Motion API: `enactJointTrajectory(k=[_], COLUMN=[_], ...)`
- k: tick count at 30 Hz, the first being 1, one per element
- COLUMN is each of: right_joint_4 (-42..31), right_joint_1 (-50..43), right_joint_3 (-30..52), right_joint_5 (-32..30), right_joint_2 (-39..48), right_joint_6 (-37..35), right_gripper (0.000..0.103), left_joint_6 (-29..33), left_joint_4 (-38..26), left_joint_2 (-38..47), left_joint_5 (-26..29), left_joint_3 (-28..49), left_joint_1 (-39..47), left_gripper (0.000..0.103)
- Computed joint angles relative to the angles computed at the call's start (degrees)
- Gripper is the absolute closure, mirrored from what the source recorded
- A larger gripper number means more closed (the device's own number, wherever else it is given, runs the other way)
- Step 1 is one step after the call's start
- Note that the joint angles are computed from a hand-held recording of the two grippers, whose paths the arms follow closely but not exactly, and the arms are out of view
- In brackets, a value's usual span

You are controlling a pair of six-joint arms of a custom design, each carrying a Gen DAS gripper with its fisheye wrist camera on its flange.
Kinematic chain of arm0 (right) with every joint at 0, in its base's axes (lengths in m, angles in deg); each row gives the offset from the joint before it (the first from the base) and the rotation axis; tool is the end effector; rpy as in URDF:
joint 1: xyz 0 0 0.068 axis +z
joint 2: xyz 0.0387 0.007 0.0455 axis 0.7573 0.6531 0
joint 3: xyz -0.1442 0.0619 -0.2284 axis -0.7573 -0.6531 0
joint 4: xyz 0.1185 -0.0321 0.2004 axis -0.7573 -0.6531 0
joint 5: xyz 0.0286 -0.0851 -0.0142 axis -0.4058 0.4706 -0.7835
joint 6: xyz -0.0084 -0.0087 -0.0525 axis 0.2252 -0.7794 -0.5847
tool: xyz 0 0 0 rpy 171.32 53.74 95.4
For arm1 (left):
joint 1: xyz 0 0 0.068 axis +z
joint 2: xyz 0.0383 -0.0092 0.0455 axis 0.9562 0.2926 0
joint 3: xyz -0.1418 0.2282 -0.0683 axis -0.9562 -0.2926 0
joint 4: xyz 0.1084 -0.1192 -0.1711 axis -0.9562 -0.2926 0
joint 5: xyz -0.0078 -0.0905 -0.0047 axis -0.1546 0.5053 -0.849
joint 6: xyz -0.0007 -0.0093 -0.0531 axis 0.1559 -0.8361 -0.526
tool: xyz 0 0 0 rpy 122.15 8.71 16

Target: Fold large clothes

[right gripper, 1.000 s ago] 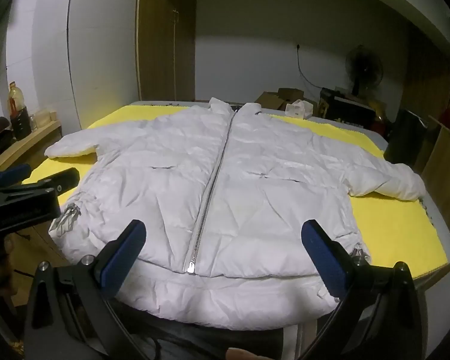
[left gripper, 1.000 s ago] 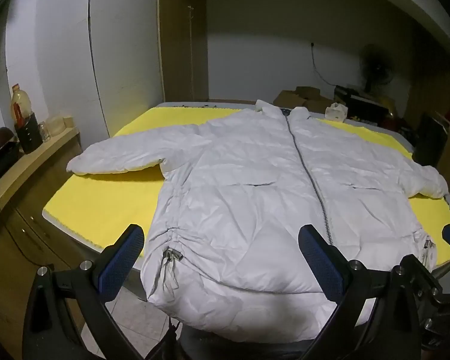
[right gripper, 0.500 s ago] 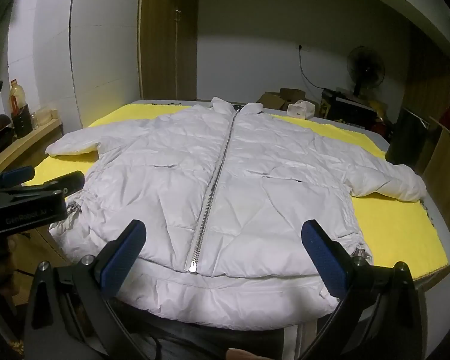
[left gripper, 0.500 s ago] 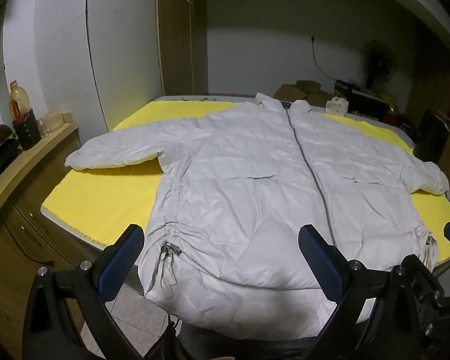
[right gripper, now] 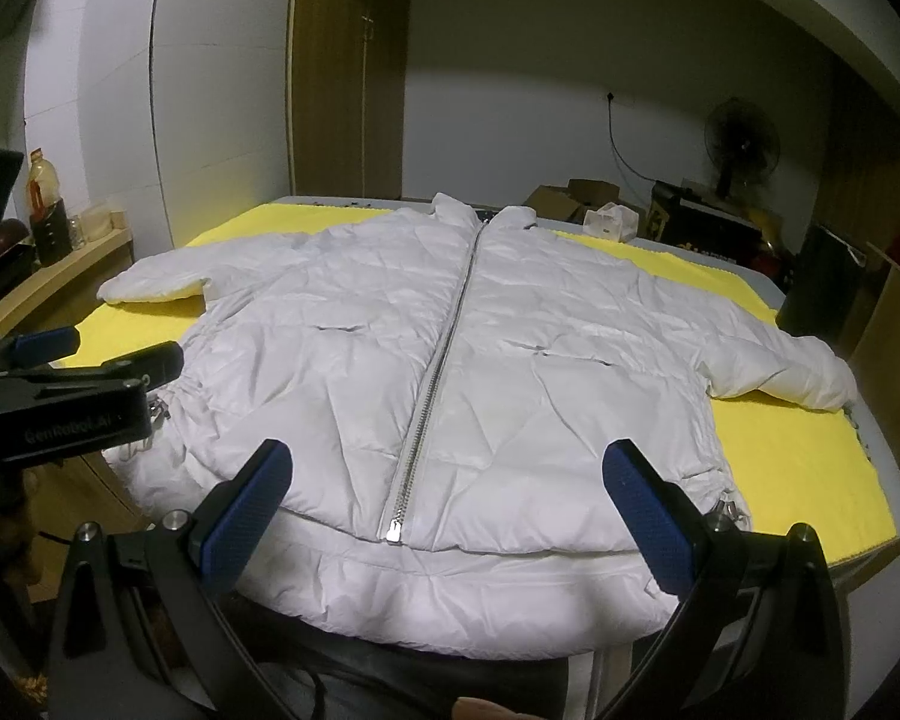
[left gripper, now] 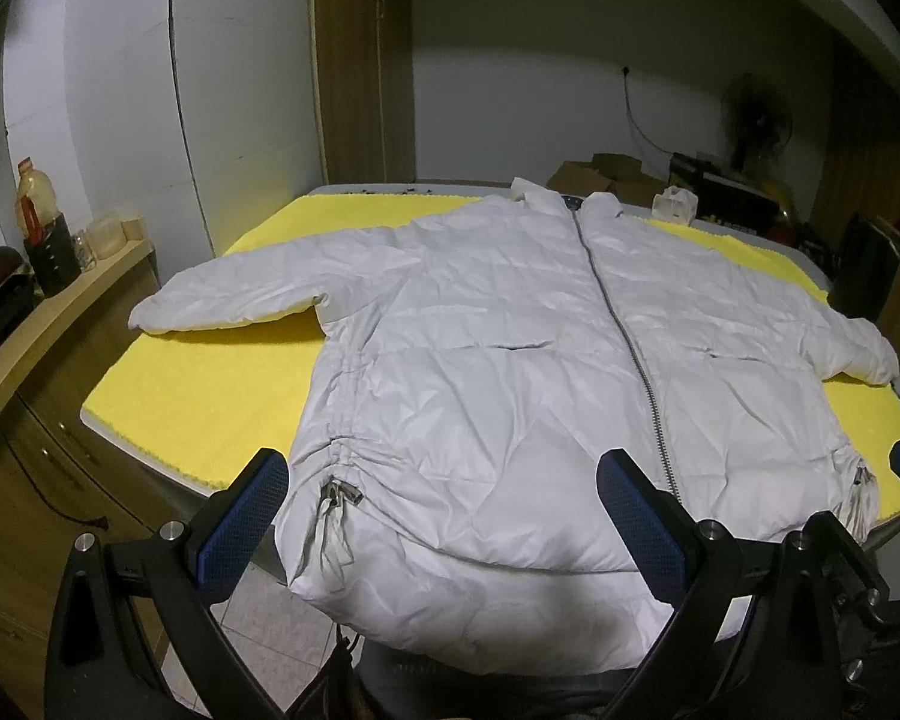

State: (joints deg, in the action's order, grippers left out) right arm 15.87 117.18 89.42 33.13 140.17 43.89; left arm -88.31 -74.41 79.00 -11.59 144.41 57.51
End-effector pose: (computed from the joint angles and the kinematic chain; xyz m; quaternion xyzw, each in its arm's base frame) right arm 0.1123 0.2016 0.3359 0.0436 0.8871 -0.0558 0.4562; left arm 0.1960 -0.0504 0.3451 0.0596 0.9066 -0.0267 0.4169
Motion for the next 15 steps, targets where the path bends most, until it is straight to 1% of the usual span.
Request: enactJointTrajectory(k=[15], right_joint_4=[-1.0], right_joint_1=[0.0], right_joint_3=[0.6], right_joint_5=[0.5], right_joint_2=[0.0], right_joint_6=[0.5], right_gripper=[0.0], left_joint_6=[-0.4], left_joint_4=[-0.6], left_joint_2=[0.4], left_joint_5=[-0.5], left_joint_3=[0.2], left_joint_1=[-0.5], left_gripper=[0.0])
